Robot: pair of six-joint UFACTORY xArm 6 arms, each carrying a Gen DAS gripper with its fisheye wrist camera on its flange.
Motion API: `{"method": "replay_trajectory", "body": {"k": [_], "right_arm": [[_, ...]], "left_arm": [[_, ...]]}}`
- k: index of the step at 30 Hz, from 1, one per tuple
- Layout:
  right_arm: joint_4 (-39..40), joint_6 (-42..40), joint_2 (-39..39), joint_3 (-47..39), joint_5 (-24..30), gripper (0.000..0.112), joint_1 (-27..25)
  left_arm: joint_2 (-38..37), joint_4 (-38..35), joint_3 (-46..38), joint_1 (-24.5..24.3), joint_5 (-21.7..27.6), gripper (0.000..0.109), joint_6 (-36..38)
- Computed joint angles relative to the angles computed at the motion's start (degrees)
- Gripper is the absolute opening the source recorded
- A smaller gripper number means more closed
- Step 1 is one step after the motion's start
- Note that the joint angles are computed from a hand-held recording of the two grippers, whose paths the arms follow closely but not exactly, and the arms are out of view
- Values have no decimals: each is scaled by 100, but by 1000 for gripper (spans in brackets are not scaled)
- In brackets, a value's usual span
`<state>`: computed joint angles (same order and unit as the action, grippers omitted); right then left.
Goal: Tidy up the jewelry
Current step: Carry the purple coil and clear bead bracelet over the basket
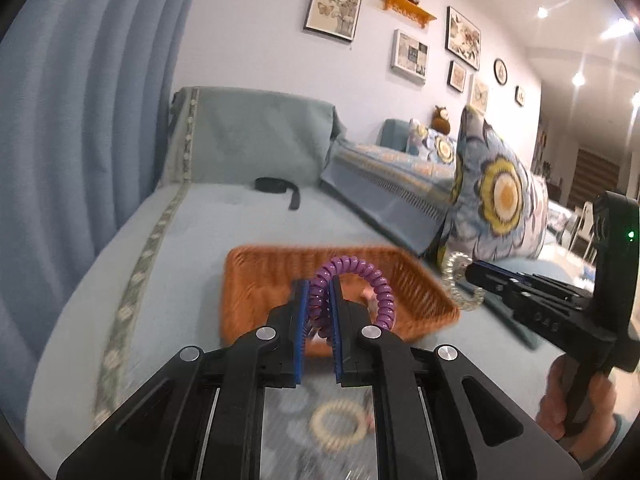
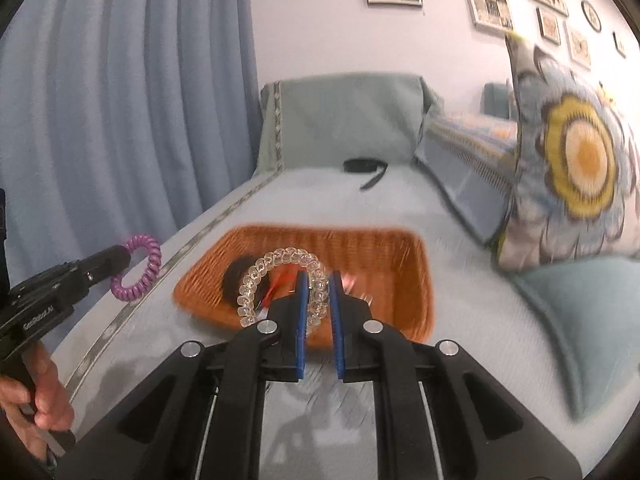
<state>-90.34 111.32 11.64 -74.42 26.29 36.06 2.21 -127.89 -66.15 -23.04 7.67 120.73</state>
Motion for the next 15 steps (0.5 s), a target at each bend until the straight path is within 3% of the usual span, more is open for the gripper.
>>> {"method": "replay_trajectory", "body": {"k": [2, 6, 8, 12, 15], "right_arm": [[453, -480, 284, -392, -270, 9, -291], [1549, -1613, 932, -1059, -426, 9, -629], [2123, -2205, 1208, -1298, -566, 9, -749], [3366, -3540, 1722, -1706, -560, 9, -811], [3999, -4152, 1938, -1832, -522, 9, -805]], "left_arm": [[444, 163, -532, -114, -171, 8, -221], [1601, 1482, -1695, -445, -902, 8, -1586], [1930, 2322, -1873, -499, -910, 8, -2544], [2340, 2913, -2043, -551, -938, 8, -3151], [2493, 3922, -1899, -569, -986, 8, -4118]]}}
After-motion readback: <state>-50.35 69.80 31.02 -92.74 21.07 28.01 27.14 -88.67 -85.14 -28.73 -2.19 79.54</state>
